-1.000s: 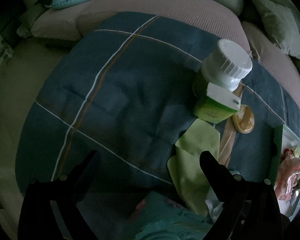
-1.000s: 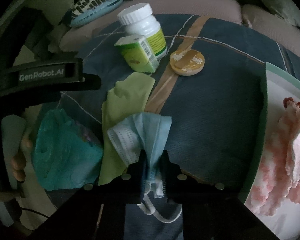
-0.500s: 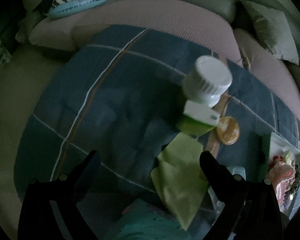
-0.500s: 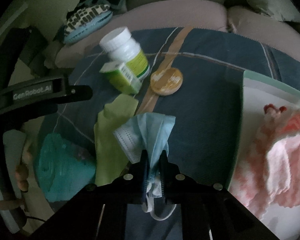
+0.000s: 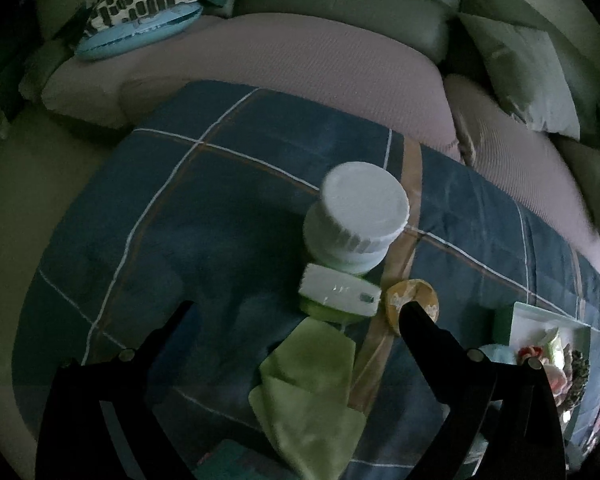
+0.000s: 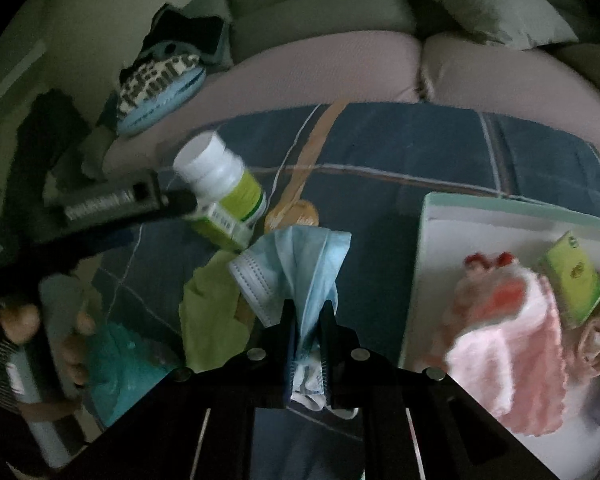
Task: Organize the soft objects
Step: 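Close the left tool on the green-white tissue pack while right holds the mask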
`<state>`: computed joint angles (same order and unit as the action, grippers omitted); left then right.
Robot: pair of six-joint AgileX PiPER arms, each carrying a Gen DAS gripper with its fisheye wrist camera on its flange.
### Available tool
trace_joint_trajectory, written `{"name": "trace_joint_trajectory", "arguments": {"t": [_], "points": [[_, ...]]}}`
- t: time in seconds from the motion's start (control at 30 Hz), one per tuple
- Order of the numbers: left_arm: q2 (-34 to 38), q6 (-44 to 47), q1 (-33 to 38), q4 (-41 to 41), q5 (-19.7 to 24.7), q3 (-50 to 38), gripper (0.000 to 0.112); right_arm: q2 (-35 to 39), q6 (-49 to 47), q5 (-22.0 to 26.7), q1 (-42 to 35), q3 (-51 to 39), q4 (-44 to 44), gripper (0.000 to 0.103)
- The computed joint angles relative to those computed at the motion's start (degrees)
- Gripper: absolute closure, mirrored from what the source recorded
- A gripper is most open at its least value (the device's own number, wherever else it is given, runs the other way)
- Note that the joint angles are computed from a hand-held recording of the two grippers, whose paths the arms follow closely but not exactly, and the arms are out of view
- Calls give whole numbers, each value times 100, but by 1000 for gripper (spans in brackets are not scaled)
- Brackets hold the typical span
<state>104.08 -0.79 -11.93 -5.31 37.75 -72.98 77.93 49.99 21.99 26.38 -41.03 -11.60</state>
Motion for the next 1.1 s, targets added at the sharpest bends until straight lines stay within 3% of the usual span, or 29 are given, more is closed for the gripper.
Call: {"name": "trace_joint_trajectory", "arguments": {"t": [0.27, 0.4, 0.53, 0.8, 1.07, 1.1], "points": [[231, -386, -357, 655, -208, -174, 14, -395, 83, 102, -197, 93, -68, 92], [344, -338, -432, 674, -215, -196, 15, -398, -66, 56, -307, 115, 90, 92], [448, -401, -486, 754, -262, -242, 24, -405, -146, 44, -334, 137, 169, 92], [539, -453, -536, 838, -351, -271, 26, -409, -156, 61, -337, 124, 185, 92], [627, -383, -534, 691, -340, -331, 61, -401, -160, 56, -383, 148, 219, 92], [623, -354, -519, 651, -340, -329, 61, -406, -125, 64, -375, 147, 194, 92]]}}
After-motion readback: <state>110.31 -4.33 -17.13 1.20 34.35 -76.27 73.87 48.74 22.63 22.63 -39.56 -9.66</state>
